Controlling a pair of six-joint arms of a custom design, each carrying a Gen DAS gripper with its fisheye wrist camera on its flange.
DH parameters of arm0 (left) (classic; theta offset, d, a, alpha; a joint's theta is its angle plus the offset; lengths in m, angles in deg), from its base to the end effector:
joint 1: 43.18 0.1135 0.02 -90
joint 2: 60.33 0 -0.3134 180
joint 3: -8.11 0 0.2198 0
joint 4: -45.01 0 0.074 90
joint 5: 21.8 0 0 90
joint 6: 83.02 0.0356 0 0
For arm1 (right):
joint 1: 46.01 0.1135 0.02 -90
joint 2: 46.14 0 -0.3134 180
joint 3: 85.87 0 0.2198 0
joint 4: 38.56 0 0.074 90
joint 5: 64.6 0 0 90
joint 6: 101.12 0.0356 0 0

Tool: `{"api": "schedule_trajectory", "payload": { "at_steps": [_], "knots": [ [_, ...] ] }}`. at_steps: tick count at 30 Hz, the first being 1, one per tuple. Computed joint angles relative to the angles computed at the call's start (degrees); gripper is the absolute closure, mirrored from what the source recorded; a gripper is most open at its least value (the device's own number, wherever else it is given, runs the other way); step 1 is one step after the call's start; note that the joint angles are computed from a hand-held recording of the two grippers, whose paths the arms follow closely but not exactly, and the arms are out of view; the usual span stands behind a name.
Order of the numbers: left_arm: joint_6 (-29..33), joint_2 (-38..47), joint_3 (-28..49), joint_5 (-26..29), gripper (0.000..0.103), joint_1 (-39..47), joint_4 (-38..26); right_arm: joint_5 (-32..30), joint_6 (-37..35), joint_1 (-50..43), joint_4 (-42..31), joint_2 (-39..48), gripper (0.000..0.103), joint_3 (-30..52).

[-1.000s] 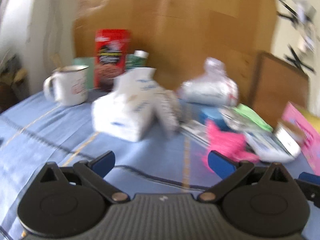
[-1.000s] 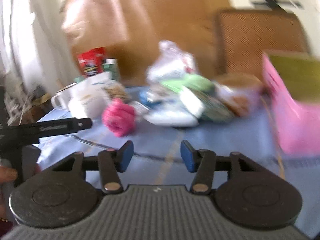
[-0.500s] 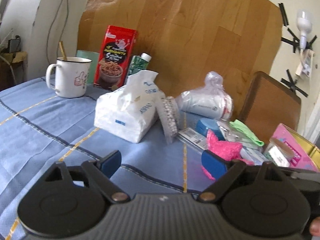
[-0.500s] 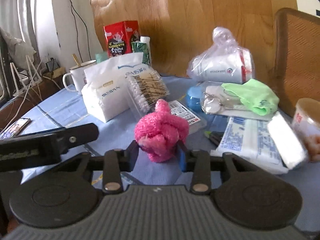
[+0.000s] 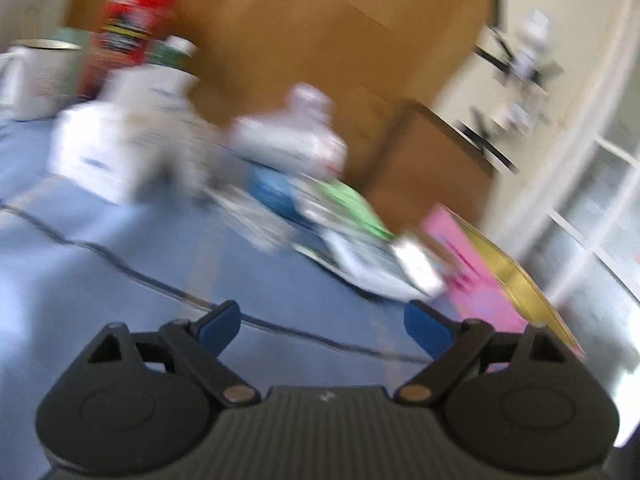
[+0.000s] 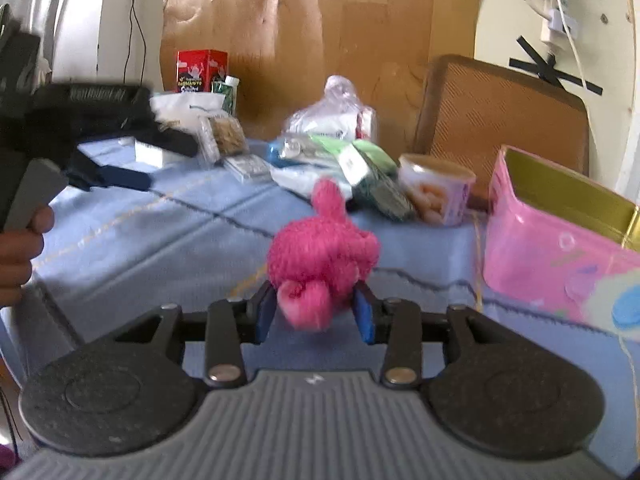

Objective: Organize soft objects
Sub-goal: 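Close the right gripper on the pink knitted toy and lift it, then carry the pink toy over the pink tin and open the right gripper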

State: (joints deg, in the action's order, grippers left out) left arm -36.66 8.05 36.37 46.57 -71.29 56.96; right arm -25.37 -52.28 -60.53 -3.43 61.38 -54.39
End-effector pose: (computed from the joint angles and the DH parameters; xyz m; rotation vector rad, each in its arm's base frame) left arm 0.1535 -0.0671 0.2127 -0.5056 1.9850 -0.3992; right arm 0.2395 -0.0336 0.1358 -0.8717 1.8237 0.4076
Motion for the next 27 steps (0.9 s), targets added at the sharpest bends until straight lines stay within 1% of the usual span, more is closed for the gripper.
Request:
{"api": "schedule_trajectory", "payload": {
  "at_steps": [1,2,3,5,6,8,9,10,11,12,13,14,15,16,18,20,21,23,25,26,27],
  "knots": [
    [0.38,1.05,1.45,-1.14,0.011,-2.75,-0.85,0.07,0.11,0.04,1.0,0.57,0.055,-0.26],
    [0.61,2.05,3.35,-1.66,0.011,-5.05,-2.32,0.21,0.26,0.3,1.13,1.02,0.049,0.02],
    [0.86,2.92,4.51,-1.18,0.011,-6.37,-2.88,0.39,1.15,0.94,1.3,1.3,0.045,0.31],
    [1.37,5.46,6.65,1.15,0.012,-7.98,-3.41,-0.68,1.93,0.75,-0.3,1.96,0.041,1.02],
    [1.28,6.99,7.76,1.99,0.014,-8.51,-3.86,-0.79,2.62,0.96,-1.78,2.25,0.04,1.76],
    [1.5,9.91,9.53,5.15,0.024,-7.78,-4.23,-1.01,5.04,1.55,-1.5,3.06,0.039,2.22],
    [1.49,11.46,10.34,6.9,0.037,-7.25,-4.35,-1.0,5.49,1.8,-1.23,2.99,0.039,2.19],
    [1.15,12.94,11.03,8.89,0.039,-6.65,-4.14,-0.87,5.57,2.11,-0.57,3.04,0.04,1.81],
    [0.42,14.09,10.55,11.32,0.041,-5.89,-1.33,-0.78,5.94,2.21,1.26,3.28,0.048,0.91],
    [0.1,15.44,10.92,14.22,0.052,-5.0,0.42,-0.37,6.77,1.84,4.81,4.01,0.066,-0.57],
    [0.2,15.62,11.7,15.88,0.052,-4.6,-0.16,-1.12,6.52,1.39,4.07,4.07,0.066,0.0],
    [0.95,16.28,13.42,15.7,0.052,-4.91,-1.2,-1.51,7.86,0.61,4.18,4.17,0.066,0.34],
    [2.22,16.91,15.53,15.48,0.052,-5.39,-2.35,-2.03,9.61,-0.13,5.73,4.47,0.066,0.37],
    [3.52,17.27,17.34,15.56,0.052,-5.66,-3.09,-2.51,11.88,-0.97,8.87,4.95,0.066,-0.06],
    [6.64,18.57,22.33,15.66,0.052,-6.52,-4.4,-3.36,18.12,-2.99,19.35,6.25,0.066,-1.65],
    [9.36,20.34,27.65,16.11,0.053,-7.38,-5.83,-2.92,25.26,-4.68,29.99,7.6,0.066,-2.16],
    [10.58,21.58,30.53,15.84,0.053,-7.82,-6.95,-1.97,28.28,-5.13,32.76,7.73,0.066,-1.41],
    [12.73,25.08,37.27,15.13,0.052,-8.43,-10.12,1.28,32.02,-4.98,33.15,7.22,0.065,2.04],
    [12.15,27.5,41.78,13.52,0.052,-8.78,-12.72,8.23,33.71,-3.82,31.28,7.7,0.062,7.0],
    [11.55,27.87,42.23,12.7,0.052,-8.86,-12.49,12.14,33.43,-3.29,28.47,7.88,0.054,9.75],
    [11.2,27.65,41.36,11.52,0.05,-8.93,-11.32,15.61,31.97,-2.78,21.8,7.18,0.039,13.48]
  ]
}}
